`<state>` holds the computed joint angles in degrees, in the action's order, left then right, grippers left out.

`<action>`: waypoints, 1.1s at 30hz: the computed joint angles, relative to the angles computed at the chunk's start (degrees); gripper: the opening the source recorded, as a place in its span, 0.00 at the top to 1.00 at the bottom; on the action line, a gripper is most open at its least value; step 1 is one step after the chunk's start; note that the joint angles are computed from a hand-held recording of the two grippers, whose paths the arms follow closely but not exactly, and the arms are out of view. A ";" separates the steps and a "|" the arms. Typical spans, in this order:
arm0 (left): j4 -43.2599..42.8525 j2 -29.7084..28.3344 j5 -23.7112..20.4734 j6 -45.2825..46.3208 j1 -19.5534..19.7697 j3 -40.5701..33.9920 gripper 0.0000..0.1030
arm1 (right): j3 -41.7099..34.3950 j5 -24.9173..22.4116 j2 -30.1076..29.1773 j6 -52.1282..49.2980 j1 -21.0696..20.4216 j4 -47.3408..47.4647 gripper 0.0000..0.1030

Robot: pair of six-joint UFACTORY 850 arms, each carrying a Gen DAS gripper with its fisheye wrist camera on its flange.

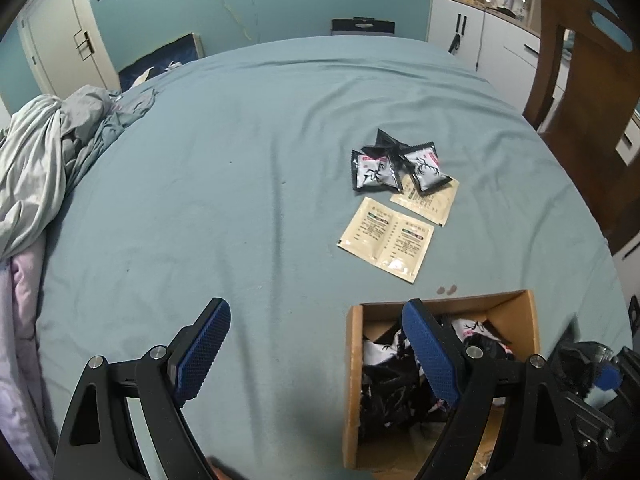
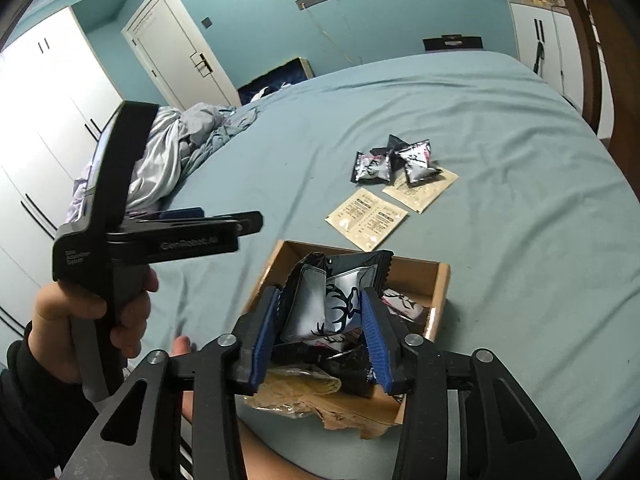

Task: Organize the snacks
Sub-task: 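Carry the black packet into the box and open the left gripper, then open the right gripper to drop the deer packet into the box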

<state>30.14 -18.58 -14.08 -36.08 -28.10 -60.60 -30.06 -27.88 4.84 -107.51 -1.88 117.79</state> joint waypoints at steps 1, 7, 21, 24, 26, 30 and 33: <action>0.12 0.11 -0.14 0.16 -0.10 0.09 0.14 | 0.03 0.21 0.04 -0.30 0.21 0.68 0.53; 10.79 0.47 -0.81 -8.86 -1.27 0.62 0.14 | 0.95 3.47 1.30 -3.48 1.15 7.29 0.25; 9.89 0.41 -1.30 -7.70 -1.35 0.61 0.14 | -0.66 12.18 2.56 -1.50 1.85 10.36 0.25; 11.11 0.40 -1.44 -8.72 -1.56 0.55 0.14 | -0.91 11.59 2.30 0.70 0.84 7.96 0.25; 12.06 0.45 -1.40 -9.73 -1.58 0.58 0.14 | -1.11 11.46 2.32 3.39 0.20 5.04 0.25; 12.98 0.07 -1.91 -10.77 -1.70 0.36 0.13 | -1.78 10.66 2.64 9.83 -1.39 -3.48 0.25; 9.84 -0.42 -1.73 -7.56 -1.46 -0.09 0.13 | -4.12 7.80 0.47 19.08 -3.86 -13.76 0.25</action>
